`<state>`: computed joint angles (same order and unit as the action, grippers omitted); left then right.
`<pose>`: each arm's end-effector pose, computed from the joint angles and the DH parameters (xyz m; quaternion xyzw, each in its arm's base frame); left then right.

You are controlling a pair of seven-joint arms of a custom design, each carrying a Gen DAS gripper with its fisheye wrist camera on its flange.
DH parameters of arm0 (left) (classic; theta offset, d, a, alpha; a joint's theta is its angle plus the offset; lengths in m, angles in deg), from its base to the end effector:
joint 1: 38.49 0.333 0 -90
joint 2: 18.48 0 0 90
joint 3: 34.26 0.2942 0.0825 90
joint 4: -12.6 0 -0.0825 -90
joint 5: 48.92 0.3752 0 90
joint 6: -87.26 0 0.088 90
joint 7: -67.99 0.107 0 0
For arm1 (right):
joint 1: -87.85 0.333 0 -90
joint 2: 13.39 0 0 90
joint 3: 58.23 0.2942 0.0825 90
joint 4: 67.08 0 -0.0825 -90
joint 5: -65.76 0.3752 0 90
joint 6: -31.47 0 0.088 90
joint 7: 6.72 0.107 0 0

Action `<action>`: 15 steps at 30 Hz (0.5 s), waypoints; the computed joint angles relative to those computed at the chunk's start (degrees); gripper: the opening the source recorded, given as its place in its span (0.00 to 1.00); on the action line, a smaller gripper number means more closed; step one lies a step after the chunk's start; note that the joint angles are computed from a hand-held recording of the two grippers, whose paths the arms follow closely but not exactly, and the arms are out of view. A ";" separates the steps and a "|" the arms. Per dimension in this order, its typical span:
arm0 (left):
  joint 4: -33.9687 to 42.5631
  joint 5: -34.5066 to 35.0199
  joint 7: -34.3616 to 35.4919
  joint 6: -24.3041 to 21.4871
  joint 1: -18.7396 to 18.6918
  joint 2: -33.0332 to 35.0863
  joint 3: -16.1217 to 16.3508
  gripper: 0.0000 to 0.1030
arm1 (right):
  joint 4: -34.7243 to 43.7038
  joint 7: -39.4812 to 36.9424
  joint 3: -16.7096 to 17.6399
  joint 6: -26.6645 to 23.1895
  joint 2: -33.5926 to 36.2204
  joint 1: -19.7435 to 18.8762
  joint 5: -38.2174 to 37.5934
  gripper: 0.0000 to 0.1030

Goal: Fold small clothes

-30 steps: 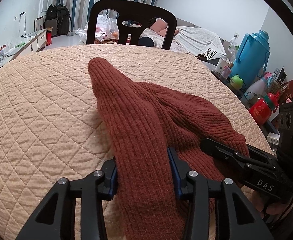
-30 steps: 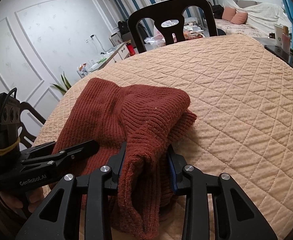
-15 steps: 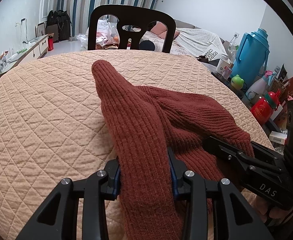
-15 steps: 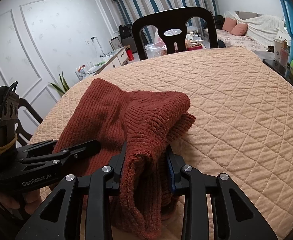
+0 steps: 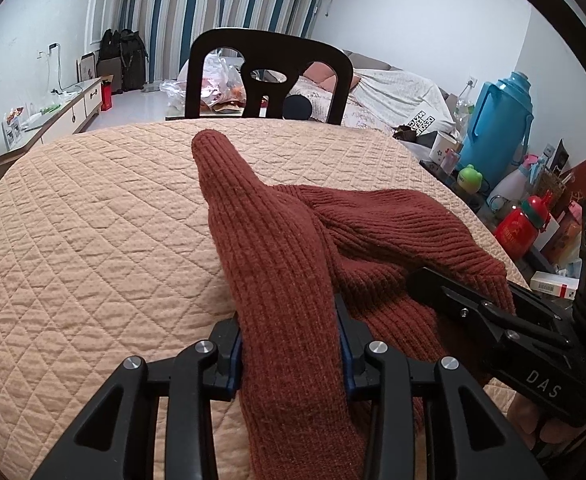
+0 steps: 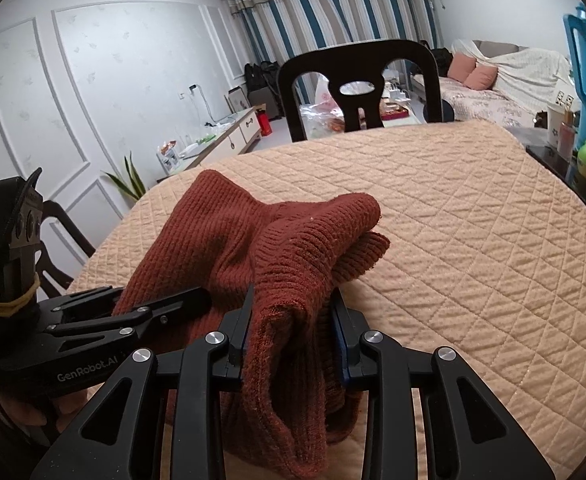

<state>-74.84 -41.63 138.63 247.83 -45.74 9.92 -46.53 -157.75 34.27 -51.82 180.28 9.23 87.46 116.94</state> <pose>0.6890 -0.2182 0.4558 -0.6399 0.6645 -0.3480 0.1673 0.6959 0.0464 0.4583 -0.7229 0.5347 -0.1120 0.4230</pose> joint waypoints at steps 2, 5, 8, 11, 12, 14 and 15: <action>-1.96 -0.07 -0.16 0.99 0.46 -1.52 0.14 0.38 | -0.12 -0.49 0.33 0.20 -0.39 0.15 0.33 0.30; -4.43 -0.46 -0.29 2.13 1.38 -3.48 0.17 0.38 | -0.32 -1.35 0.77 0.55 -0.96 0.64 0.99 0.30; -6.94 -0.92 -0.01 2.88 2.43 -5.54 0.18 0.38 | -0.72 -2.08 1.07 0.84 -1.47 1.26 1.68 0.30; -9.21 -2.22 0.66 3.80 3.77 -7.21 -0.27 0.38 | -0.95 -2.37 1.23 1.11 -1.76 2.11 1.91 0.30; -9.88 -2.76 0.83 4.18 4.19 -7.67 -0.40 0.38 | -1.06 -2.45 1.29 1.28 -1.86 2.44 1.91 0.30; -11.44 -4.02 1.72 4.81 5.35 -8.82 -0.75 0.38 | -1.36 -2.51 1.36 1.55 -2.13 3.03 1.84 0.30; -12.01 -4.41 1.85 5.01 5.64 -9.26 -0.68 0.38 | -1.37 -2.33 1.38 1.69 -2.18 3.44 1.61 0.30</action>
